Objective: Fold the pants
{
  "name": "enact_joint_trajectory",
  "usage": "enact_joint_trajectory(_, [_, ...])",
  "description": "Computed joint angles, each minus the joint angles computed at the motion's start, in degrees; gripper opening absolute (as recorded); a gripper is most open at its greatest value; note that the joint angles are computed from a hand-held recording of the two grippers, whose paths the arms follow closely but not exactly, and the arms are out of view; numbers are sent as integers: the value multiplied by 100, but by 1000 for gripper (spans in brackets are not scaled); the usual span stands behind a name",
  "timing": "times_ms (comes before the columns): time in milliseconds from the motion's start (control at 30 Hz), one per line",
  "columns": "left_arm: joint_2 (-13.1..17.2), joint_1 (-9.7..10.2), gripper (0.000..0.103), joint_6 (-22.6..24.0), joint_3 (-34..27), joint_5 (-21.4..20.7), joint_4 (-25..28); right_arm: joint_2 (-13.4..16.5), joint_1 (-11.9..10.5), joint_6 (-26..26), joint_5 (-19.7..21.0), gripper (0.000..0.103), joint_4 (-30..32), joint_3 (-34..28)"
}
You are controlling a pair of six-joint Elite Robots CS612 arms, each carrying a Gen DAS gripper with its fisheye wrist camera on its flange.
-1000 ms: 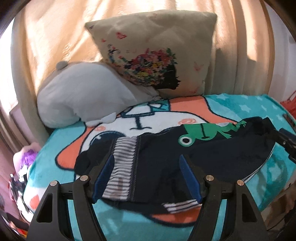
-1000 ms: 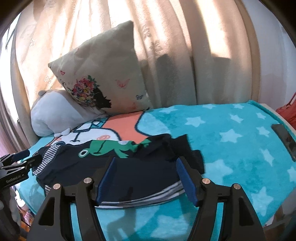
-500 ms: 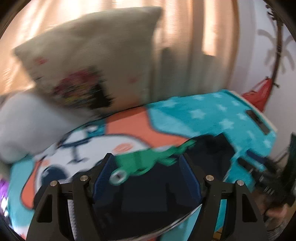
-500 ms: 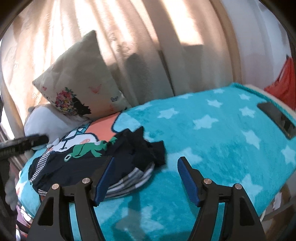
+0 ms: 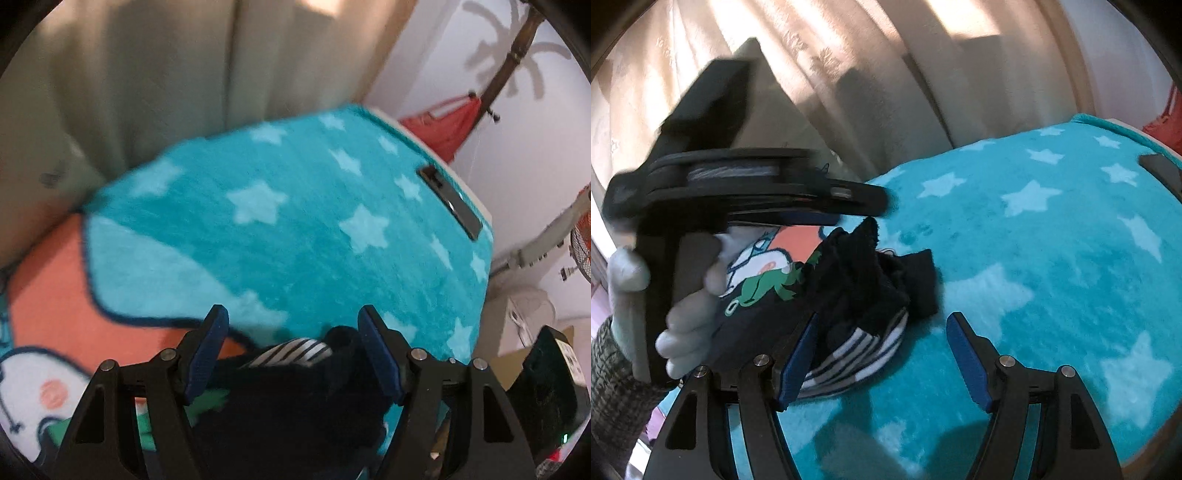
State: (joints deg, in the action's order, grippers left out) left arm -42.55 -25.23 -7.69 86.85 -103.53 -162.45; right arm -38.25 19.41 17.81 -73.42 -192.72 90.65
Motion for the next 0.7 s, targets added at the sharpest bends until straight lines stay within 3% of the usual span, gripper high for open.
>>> enact_joint_trajectory(200, [216, -44, 72, 316, -385, -176, 815, 81, 92, -241, -185, 76, -5, -155])
enact_joint_trajectory(233, [202, -81, 68, 363, -351, -48, 733, 100, 126, -309, -284, 74, -12, -188])
enact_joint_trajectory(267, [195, -90, 46, 400, -343, -62, 732, 112, 146, -355, -342, 64, -8, -207])
enact_joint_trajectory(300, [185, -96, 31, 404, -329, -36, 736, 123, 177, -424, -432, 53, 32, -238])
enact_joint_trajectory(333, [174, -100, 11, 376, -327, 12, 773, 129, 206, -481, -529, 33, 118, -278])
enact_joint_trajectory(367, [164, -71, 7, 326, -312, -100, 760, 132, 212, -482, -525, 30, 181, -303])
enact_joint_trajectory(467, [48, -1, 7, 84, -86, -169, 316, 98, 179, -355, -255, 26, 88, -279])
enact_joint_trajectory(700, [-511, 258, 7, -673, 948, -30, -1228, -4, 385, -948, 122, 26, 40, -418])
